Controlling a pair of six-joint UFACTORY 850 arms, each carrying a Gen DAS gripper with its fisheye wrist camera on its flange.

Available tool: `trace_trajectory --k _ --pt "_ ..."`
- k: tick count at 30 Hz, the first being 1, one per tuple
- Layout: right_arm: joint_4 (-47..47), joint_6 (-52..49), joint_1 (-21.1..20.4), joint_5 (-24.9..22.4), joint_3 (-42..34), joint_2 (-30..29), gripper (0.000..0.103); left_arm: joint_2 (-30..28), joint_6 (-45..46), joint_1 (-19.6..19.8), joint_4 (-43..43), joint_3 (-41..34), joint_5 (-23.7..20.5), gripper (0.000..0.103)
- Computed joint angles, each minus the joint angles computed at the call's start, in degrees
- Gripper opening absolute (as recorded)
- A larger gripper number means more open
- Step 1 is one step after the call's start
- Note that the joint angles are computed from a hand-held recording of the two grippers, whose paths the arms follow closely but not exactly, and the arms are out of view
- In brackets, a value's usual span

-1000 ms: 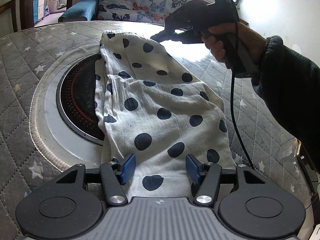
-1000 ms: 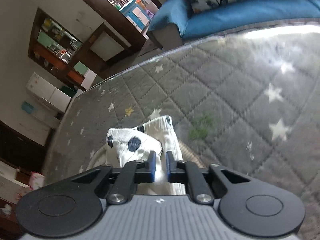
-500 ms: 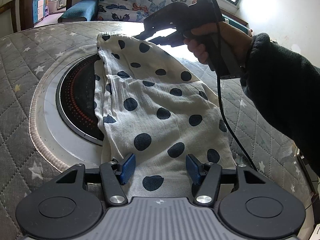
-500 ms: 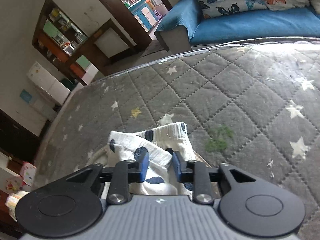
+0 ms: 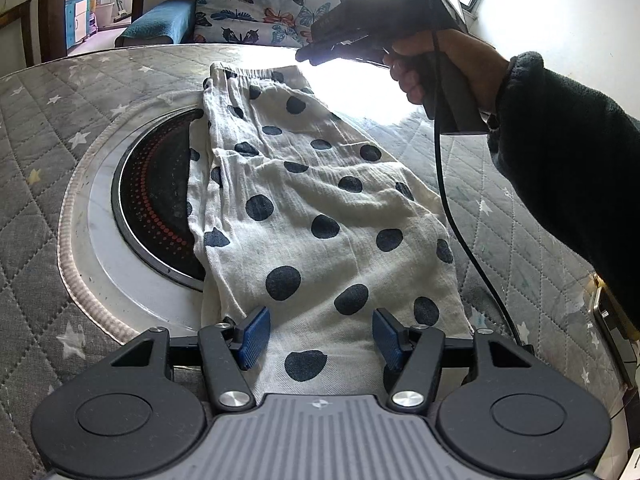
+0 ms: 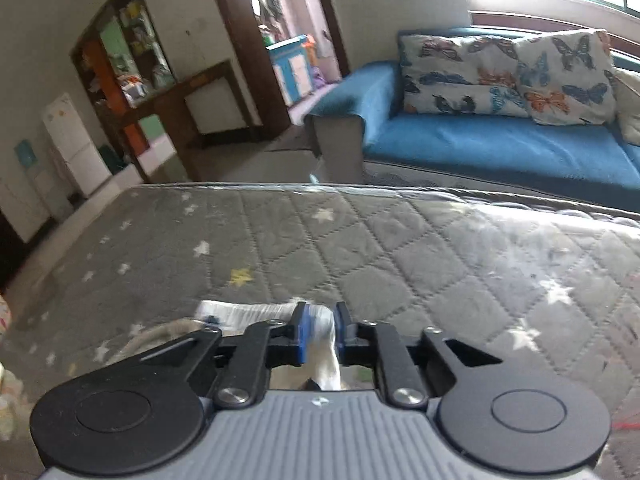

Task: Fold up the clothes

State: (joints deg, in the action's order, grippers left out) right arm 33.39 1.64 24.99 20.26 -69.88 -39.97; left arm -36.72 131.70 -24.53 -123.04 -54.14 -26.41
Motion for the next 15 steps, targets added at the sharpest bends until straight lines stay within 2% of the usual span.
trace_trajectory --k 3,6,10,13,15 --pt "-0.90 1.36 -0.05 0.61 0.73 0.39 0.018 -0.04 0.21 -0.01 -0.13 0.02 -0.11 0.062" --pt "-12.84 12.62 -0.29 1.86 2.24 1.29 0.018 -0.12 0.20 -0.01 -0.13 -0.05 -0.15 0.062" --pt "-22.08 15.87 0.24 -0.42 0.73 0.17 0.018 -0.05 0.18 0.02 -0.25 0.03 -0.23 0.062" --pt "-17.21 10.56 0.77 -4.06 -2.02 -2.04 0.018 -0.03 -0.15 0.11 -0.20 0.00 -0.23 0.062" --pt "-8.22 1.78 1.24 -5.59 -3.35 -3.12 0.017 0.07 -0.20 0.15 -0.23 0.06 -0.12 0.062"
